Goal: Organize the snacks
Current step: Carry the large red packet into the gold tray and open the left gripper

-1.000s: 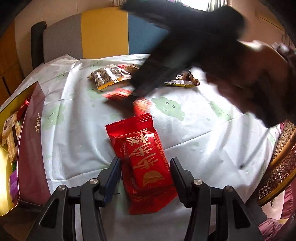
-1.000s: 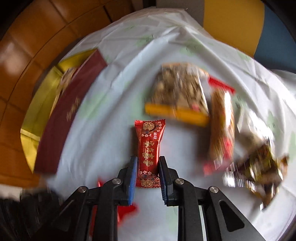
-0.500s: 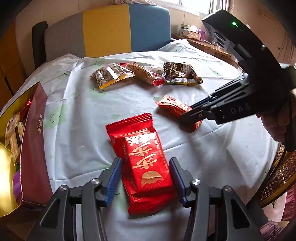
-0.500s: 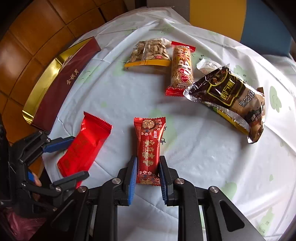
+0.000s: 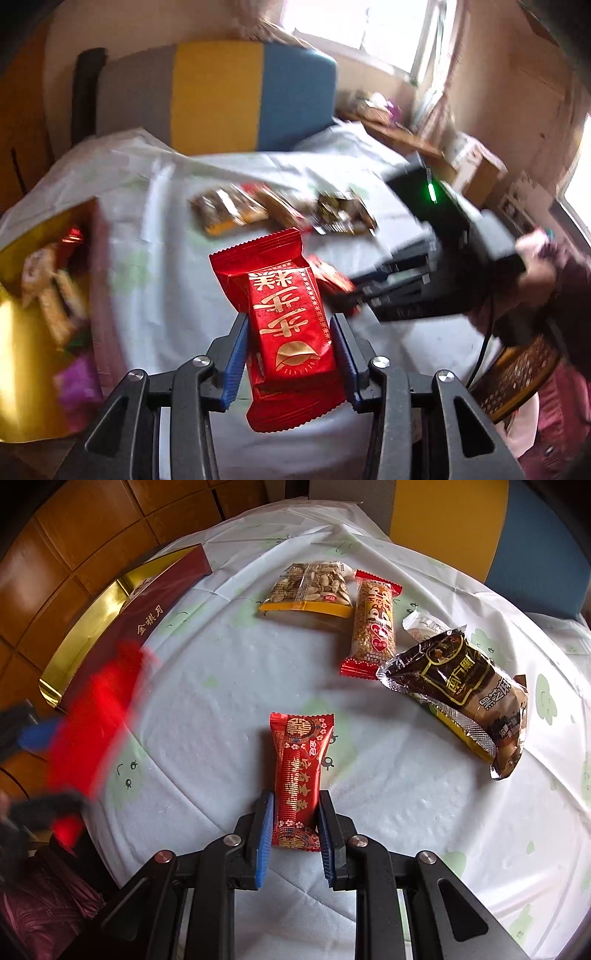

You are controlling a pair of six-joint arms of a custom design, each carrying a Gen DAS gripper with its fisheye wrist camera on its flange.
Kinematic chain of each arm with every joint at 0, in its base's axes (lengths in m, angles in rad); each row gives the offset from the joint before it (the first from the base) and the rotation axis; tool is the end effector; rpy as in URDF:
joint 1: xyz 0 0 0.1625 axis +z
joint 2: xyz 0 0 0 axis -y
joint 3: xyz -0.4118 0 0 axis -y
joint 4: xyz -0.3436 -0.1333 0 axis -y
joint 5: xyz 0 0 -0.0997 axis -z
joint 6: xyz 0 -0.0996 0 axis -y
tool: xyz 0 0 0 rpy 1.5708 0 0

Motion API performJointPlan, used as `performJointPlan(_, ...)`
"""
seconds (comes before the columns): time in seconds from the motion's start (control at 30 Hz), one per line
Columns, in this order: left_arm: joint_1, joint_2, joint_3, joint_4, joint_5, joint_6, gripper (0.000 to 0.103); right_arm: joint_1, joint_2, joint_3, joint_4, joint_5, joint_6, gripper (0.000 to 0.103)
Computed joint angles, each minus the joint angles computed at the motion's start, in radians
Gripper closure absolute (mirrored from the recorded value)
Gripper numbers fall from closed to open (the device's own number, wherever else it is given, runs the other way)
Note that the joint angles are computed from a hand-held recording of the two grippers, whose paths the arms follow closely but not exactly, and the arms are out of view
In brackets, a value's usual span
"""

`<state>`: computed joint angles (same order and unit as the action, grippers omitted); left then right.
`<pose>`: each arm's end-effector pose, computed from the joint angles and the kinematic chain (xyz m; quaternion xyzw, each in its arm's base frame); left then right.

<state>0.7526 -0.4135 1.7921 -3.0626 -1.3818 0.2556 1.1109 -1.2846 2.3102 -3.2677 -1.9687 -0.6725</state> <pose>-0.2996 -0.4888 -0.0952 0.5038 0.8568 -0.0803 0.0749 -0.1058 -0.4270 0.2539 0.0335 -0.9273 0.1724 0.3307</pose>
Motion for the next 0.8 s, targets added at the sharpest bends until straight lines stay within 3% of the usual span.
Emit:
performJointPlan(0.17,0.051,-0.071,-0.039,0.03,0.088,-0.094,0.059,0.002,0.004,0.0,-0.007,-0.004,-0.002,0.08)
performJointPlan(0.27,0.09,-0.099,-0.078,0.068,0.188,-0.163,0.059,0.003,0.007,0.002,-0.012,-0.007,-0.004,0.08)
performJointPlan(0.4,0.163,-0.108,-0.158,0.189,0.278,-0.261,0.059,0.004,0.007,0.002,-0.013,-0.008,-0.002,0.08)
performJointPlan(0.6,0.254,-0.056,-0.318,0.387,0.305,-0.359,0.059,0.001,0.004,0.001,-0.01,-0.002,0.0,0.08)
performJointPlan(0.8,0.28,0.024,-0.46,0.516,0.323,-0.391,0.059,-0.004,0.001,0.002,-0.007,0.006,0.004,0.08)
